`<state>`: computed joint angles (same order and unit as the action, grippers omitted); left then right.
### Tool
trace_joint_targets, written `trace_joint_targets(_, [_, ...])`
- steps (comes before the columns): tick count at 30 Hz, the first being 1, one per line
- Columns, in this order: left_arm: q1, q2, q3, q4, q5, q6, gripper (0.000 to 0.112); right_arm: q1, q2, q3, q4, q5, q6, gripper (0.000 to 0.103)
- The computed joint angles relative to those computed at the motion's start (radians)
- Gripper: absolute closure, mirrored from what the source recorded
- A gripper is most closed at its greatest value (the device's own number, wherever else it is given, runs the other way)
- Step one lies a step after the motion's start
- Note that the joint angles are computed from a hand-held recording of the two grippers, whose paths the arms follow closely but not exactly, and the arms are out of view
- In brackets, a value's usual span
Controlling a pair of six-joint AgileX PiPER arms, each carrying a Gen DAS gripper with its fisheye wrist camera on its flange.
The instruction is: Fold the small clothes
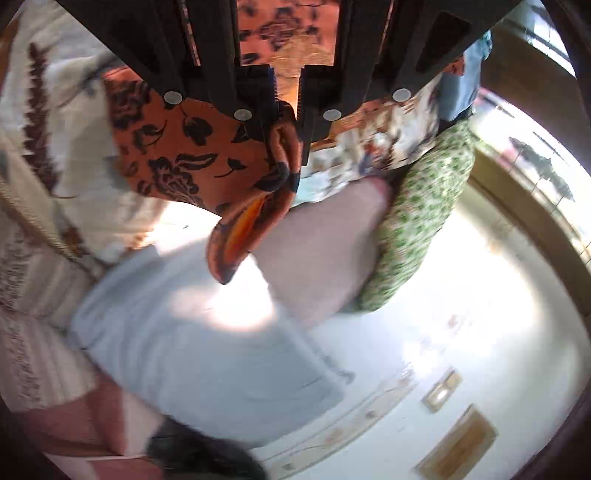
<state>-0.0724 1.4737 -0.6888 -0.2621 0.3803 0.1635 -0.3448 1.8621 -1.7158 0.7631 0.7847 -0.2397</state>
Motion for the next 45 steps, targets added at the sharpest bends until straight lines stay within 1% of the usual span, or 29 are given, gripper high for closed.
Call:
trace_joint_targets(2, [0.05, -0.006, 0.003, -0.052, 0.008, 0.063, 0.03, 0.147, 0.021, -0.029, -0.016, -0.034, 0.052, 0.095])
trace_joint_targets(4, [0.09, -0.01, 0.006, -0.079, 0.011, 0.095, 0.03, 0.274, 0.085, -0.08, -0.035, -0.028, 0.106, 0.092])
trace_joint_targets(5, [0.108, -0.012, 0.006, -0.091, 0.015, 0.109, 0.03, 0.331, 0.124, -0.109, -0.062, -0.006, 0.134, 0.086])
trace_joint_targets(6, [0.125, -0.011, 0.006, -0.102, 0.019, 0.124, 0.03, 0.381, 0.194, -0.178, -0.089, 0.042, 0.159, 0.079])
trace_joint_targets(7, [0.139, -0.01, 0.005, -0.111, 0.023, 0.136, 0.03, 0.427, 0.244, -0.207, -0.123, 0.087, 0.17, 0.044])
trace_joint_targets(8, [0.147, -0.008, 0.003, -0.112, 0.027, 0.139, 0.029, 0.464, 0.287, -0.22, -0.179, 0.093, 0.192, 0.024])
trace_joint_targets(9, [0.152, -0.011, 0.002, -0.105, 0.031, 0.135, 0.029, 0.487, 0.304, -0.192, -0.196, 0.08, 0.193, 0.016])
trace_joint_targets(10, [0.155, -0.016, 0.005, -0.107, 0.03, 0.139, 0.029, 0.494, 0.298, -0.125, -0.172, 0.04, 0.168, 0.016])
trace_joint_targets(12, [0.154, -0.024, 0.01, -0.11, 0.021, 0.143, 0.029, 0.457, 0.262, 0.029, -0.009, -0.009, 0.032, 0.016])
trace_joint_targets(13, [0.151, -0.02, 0.008, -0.107, 0.022, 0.14, 0.029, 0.424, 0.254, 0.079, 0.071, -0.018, -0.043, 0.016])
trace_joint_targets(14, [0.144, -0.015, 0.004, -0.106, 0.023, 0.137, 0.029, 0.395, 0.233, 0.124, 0.11, -0.024, -0.081, 0.016])
trace_joint_targets(15, [0.134, -0.007, -0.001, -0.105, 0.022, 0.133, 0.029, 0.36, 0.203, 0.174, 0.123, -0.03, -0.101, 0.016])
trace_joint_targets(17, [0.112, 0.006, -0.013, -0.1, 0.026, 0.119, 0.029, 0.285, 0.17, 0.189, 0.099, -0.028, -0.063, 0.016])
trace_joint_targets(19, [0.103, 0.018, -0.032, -0.136, 0.045, 0.145, 0.029, 0.182, 0.142, 0.228, 0.122, -0.031, -0.066, 0.016])
trace_joint_targets(21, [0.117, 0.04, -0.066, -0.193, 0.085, 0.191, 0.029, 0.084, 0.128, 0.265, 0.144, -0.041, -0.061, 0.016])
trace_joint_targets(23, [0.155, 0.072, -0.118, -0.253, 0.132, 0.239, 0.029, 0.015, 0.141, 0.272, 0.078, -0.034, 0.015, 0.016])
trace_joint_targets(24, [0.189, 0.093, -0.156, -0.29, 0.169, 0.267, 0.029, -0.014, 0.149, 0.289, 0.083, -0.02, 0.016, 0.015])
trace_joint_targets(25, [0.229, 0.116, -0.193, -0.341, 0.205, 0.302, 0.029, -0.039, 0.143, 0.312, 0.128, 0.003, -0.023, 0.015])
trace_joint_targets(27, [0.323, 0.168, -0.275, -0.461, 0.27, 0.379, 0.029, -0.07, 0.089, 0.401, 0.242, 0.032, -0.197, 0.015])
trace_joint_targets(29, [0.418, 0.241, -0.379, -0.568, 0.311, 0.427, 0.029, -0.06, 0.018, 0.496, 0.289, 0.036, -0.323, 0.015])
trace_joint_targets(32, [0.539, 0.4, -0.575, -0.695, 0.367, 0.397, 0.029, -0.021, -0.07, 0.621, 0.286, 0.015, -0.415, 0.015])
trace_joint_targets(33, [0.563, 0.46, -0.656, -0.691, 0.368, 0.347, 0.028, -0.005, -0.091, 0.657, 0.269, -0.003, -0.428, 0.015])
trace_joint_targets(35, [0.586, 0.564, -0.816, -0.605, 0.358, 0.21, 0.028, 0.027, -0.12, 0.723, 0.236, -0.052, -0.44, 0.015])
trace_joint_targets(36, [0.592, 0.608, -0.881, -0.57, 0.355, 0.156, 0.028, 0.032, -0.131, 0.761, 0.25, -0.073, -0.478, 0.015])
trace_joint_targets(37, [0.599, 0.654, -0.948, -0.537, 0.364, 0.108, 0.028, 0.032, -0.15, 0.804, 0.292, -0.103, -0.547, 0.015])
trace_joint_targets(39, [0.615, 0.734, -1.051, -0.521, 0.414, 0.044, 0.028, 0.031, -0.162, 0.829, 0.324, -0.122, -0.586, 0.015])
trace_joint_targets(41, [0.625, 0.773, -1.081, -0.547, 0.426, 0.042, 0.028, 0.027, -0.154, 0.827, 0.332, -0.119, -0.579, 0.015])
trace_joint_targets(43, [0.624, 0.788, -1.083, -0.559, 0.411, 0.052, 0.028, 0.03, -0.142, 0.811, 0.323, -0.119, -0.561, 0.015])
trace_joint_targets(45, [0.615, 0.805, -1.099, -0.534, 0.387, 0.028, 0.028, 0.038, -0.141, 0.808, 0.31, -0.13, -0.548, 0.015])
